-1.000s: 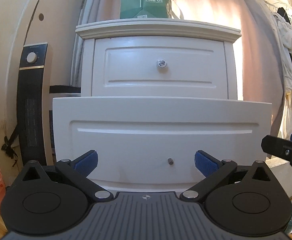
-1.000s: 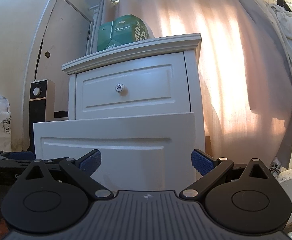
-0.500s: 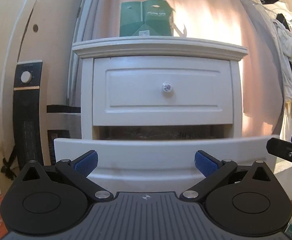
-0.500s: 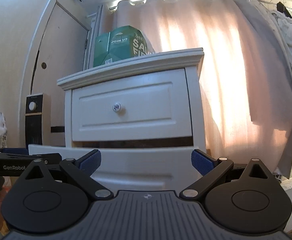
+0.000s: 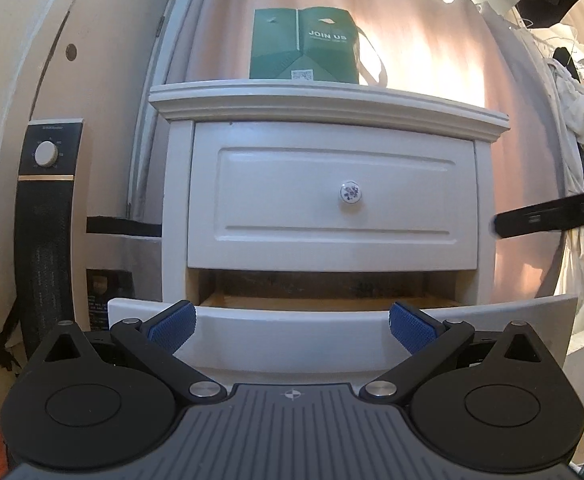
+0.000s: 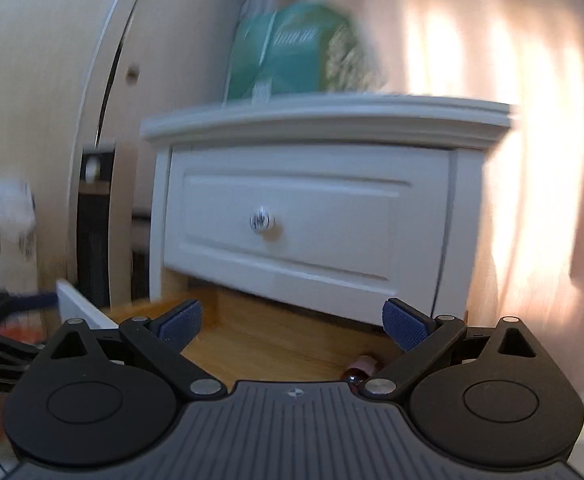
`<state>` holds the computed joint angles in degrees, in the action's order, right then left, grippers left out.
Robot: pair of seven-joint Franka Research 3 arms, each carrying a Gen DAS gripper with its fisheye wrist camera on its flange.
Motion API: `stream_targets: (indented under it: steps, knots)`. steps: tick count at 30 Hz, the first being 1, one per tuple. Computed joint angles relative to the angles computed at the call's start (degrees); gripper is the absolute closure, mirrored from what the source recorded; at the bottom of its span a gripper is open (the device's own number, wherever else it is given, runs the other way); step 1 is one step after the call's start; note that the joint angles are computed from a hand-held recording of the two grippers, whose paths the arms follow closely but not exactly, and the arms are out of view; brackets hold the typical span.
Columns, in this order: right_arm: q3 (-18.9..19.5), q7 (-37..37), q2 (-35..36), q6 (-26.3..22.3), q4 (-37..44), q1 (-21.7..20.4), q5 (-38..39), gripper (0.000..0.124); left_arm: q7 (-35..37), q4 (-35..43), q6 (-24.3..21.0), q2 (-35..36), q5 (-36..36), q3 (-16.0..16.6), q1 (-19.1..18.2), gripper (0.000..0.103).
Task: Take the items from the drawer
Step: 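Reach the right tool into the drawer toward the red-capped bottle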
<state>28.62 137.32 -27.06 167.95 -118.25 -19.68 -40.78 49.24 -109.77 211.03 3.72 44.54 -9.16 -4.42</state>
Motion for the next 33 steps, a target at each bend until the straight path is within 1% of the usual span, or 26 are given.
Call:
stream_targets:
  steps: [2, 3, 4, 5, 6, 7, 9, 10, 11, 12, 14, 15, 17, 18, 21, 23, 26, 28, 33]
  knots:
    - [-6.2, -12.8, 6.5, -8.5, 6.4, 8.8, 6.3, 0.022, -0.2, -0.2, 0.4, 0.2, -0.1, 0.0, 0.1, 0.000]
    - [-8.7, -18.2, 9.6, -12.7, 10.1, 12.0, 9.4, 0.025, -1.3, -0.1, 0.4, 0.3, 0.7, 0.0, 0.3, 0.000]
    - [-10.3, -22.2, 12.5, -16.8, 13.9, 14.1, 11.8, 0.032, -2.4, 0.0, 0.5, 0.5, 1.5, 0.0, 0.5, 0.000]
    - [-11.5, -25.5, 15.1, -20.2, 17.2, 15.7, 13.8, 0.036, -3.6, 0.3, 0.7, 0.6, 2.1, 0.1, 0.8, 0.000]
    - [-12.6, -28.7, 17.8, -23.8, 20.7, 17.0, 16.1, 0.044, -4.0, 0.3, 1.3, 0.8, 1.8, 0.2, 0.9, 0.000]
    - [-13.8, -31.7, 20.6, -27.5, 24.5, 18.3, 19.1, 0.049, -3.3, -0.1, 1.6, 0.9, 0.4, 0.3, 0.8, 0.000]
    - [-15.4, -35.3, 25.9, -34.5, 31.4, 20.0, 22.9, 0.053, -1.0, -1.1, 2.0, 0.8, -3.9, 0.4, 0.3, 0.000]
    - [-16.1, -37.2, 28.5, -38.4, 35.1, 20.8, 24.5, 0.058, -0.3, -1.4, 2.3, 0.8, -5.4, 0.4, 0.2, 0.000]
    - [-16.7, -38.7, 31.0, -41.8, 38.6, 21.5, 25.3, 0.059, 1.1, -2.0, 2.7, 0.8, -7.4, 0.4, -0.1, 0.000]
    - [-17.3, -39.6, 32.8, -43.7, 41.2, 22.4, 24.5, 0.059, 2.4, -2.5, 3.1, 0.8, -9.3, 0.5, -0.3, 0.000]
    - [-18.5, -41.8, 36.7, -49.0, 47.1, 24.0, 24.3, 0.059, 5.4, -3.3, 3.7, 1.0, -12.9, 0.5, -0.8, 0.000]
    - [-19.2, -42.1, 38.4, -51.2, 49.6, 24.8, 23.9, 0.060, 5.2, -3.2, 3.5, 1.1, -12.7, 0.4, -0.7, 0.000]
    - [-20.7, -42.4, 40.9, -53.7, 52.6, 26.6, 22.8, 0.064, 4.6, -2.9, 3.2, 1.4, -12.2, 0.4, -0.4, 0.000]
    - [-21.4, -42.5, 41.9, -54.6, 53.7, 27.1, 23.2, 0.072, 3.8, -2.6, 3.1, 1.7, -11.5, 0.4, -0.2, 0.000]
    - [-23.2, -44.0, 44.4, -56.7, 56.3, 28.8, 24.6, 0.075, 3.6, -1.9, 2.8, 2.4, -10.5, 0.4, 0.0, 0.000]
    - [-24.6, -44.1, 46.1, -58.6, 58.7, 29.8, 25.8, 0.081, 2.3, -1.2, 2.1, 2.7, -9.1, 0.2, 0.4, 0.000]
    - [-27.2, -44.0, 49.6, -62.9, 64.5, 31.8, 25.4, 0.081, 0.4, -0.3, 2.0, 3.2, -7.5, 0.2, 0.9, 0.000]
    - [-28.9, -43.5, 50.9, -64.3, 66.4, 32.9, 25.9, 0.087, 0.2, 0.0, 2.3, 3.6, -7.2, 0.2, 1.0, 0.000]
    - [-32.4, -42.8, 52.3, -67.0, 68.3, 35.1, 25.5, 0.087, -4.2, 1.5, 2.2, 4.4, -2.1, 0.0, 2.1, 0.000]
